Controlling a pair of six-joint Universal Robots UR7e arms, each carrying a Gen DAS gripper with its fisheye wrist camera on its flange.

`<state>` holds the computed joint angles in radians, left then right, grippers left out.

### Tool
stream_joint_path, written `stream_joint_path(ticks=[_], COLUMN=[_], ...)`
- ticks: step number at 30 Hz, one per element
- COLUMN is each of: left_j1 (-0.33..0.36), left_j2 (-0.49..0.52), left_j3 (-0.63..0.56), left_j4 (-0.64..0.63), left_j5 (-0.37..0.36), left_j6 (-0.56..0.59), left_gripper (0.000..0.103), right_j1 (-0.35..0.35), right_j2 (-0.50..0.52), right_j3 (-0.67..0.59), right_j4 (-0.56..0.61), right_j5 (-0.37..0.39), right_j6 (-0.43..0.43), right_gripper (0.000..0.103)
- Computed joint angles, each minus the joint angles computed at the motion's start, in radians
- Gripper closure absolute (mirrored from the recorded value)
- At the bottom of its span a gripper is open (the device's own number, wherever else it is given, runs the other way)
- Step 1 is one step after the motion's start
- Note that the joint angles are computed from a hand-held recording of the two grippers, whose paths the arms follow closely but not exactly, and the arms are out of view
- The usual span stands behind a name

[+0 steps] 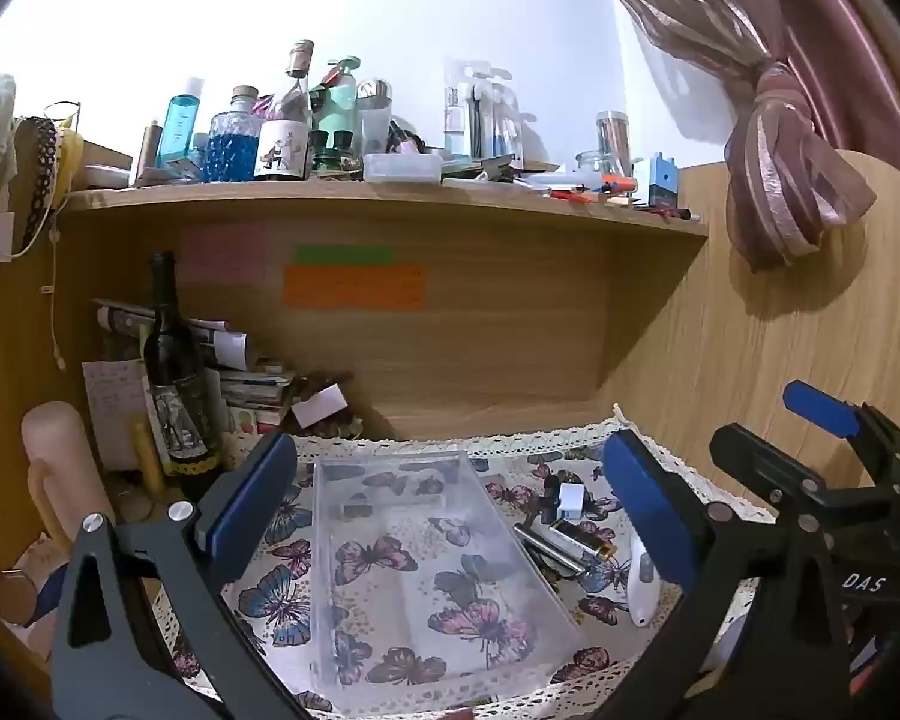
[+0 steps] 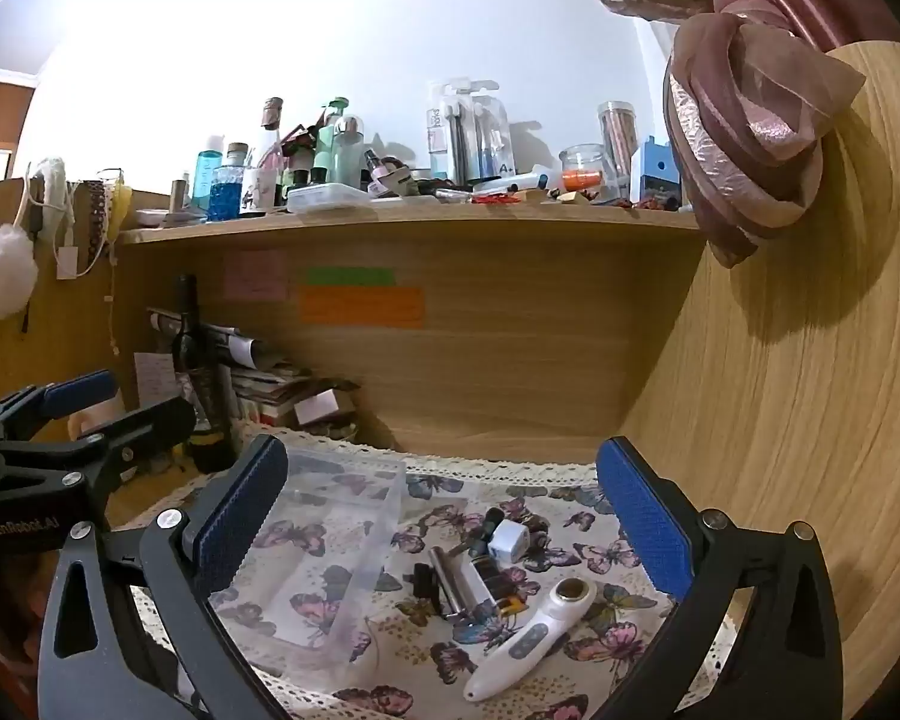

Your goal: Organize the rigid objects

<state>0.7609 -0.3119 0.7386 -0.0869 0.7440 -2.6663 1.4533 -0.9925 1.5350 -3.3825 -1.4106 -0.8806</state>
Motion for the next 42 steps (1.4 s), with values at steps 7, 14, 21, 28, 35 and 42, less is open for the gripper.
stream_joint_path(ticks=[7,14,21,28,35,42], left_j1=[-0.001,-0.007,-0.001,-0.001,-0.001,-0.001], left_j2=[0.0,0.008,0.015,0.022,0.019,0.012], left_j3=[0.003,-0.019,-0.022,-0.03,-0.032,-0.021], left_j4=[-0.016,0.001,-0.01,-0.022,-0.009,-0.032], left_j5=[-0.004,-0.011,-0.001,-0.007,0.004,0.0], left_j6=[0.019,0.022,0.038,0.055,0.027,0.04], left_gripper=[0.0,0.0,0.0,0.0,0.0,0.0], right_j1=[0.002,0.001,-0.003,-0.003,0.0,-0.002], right_j2=[0.007,0.002,0.004,0.004,0.007,0.006], right_j3=[-0.002,0.002,-0.009,-0.008,-0.014,-0.012], right_j4=[-0.028,-0.018,-0.018,-0.021,-0.02,-0.018], right_j5=[-0.007,0.008,0.021,0.026,0.026,0.03], right_j6=[-0.004,0.021,0.043,0.031,0.03,0.038], right_gripper=[0.0,0.0,0.0,0.0,0.0,0.0])
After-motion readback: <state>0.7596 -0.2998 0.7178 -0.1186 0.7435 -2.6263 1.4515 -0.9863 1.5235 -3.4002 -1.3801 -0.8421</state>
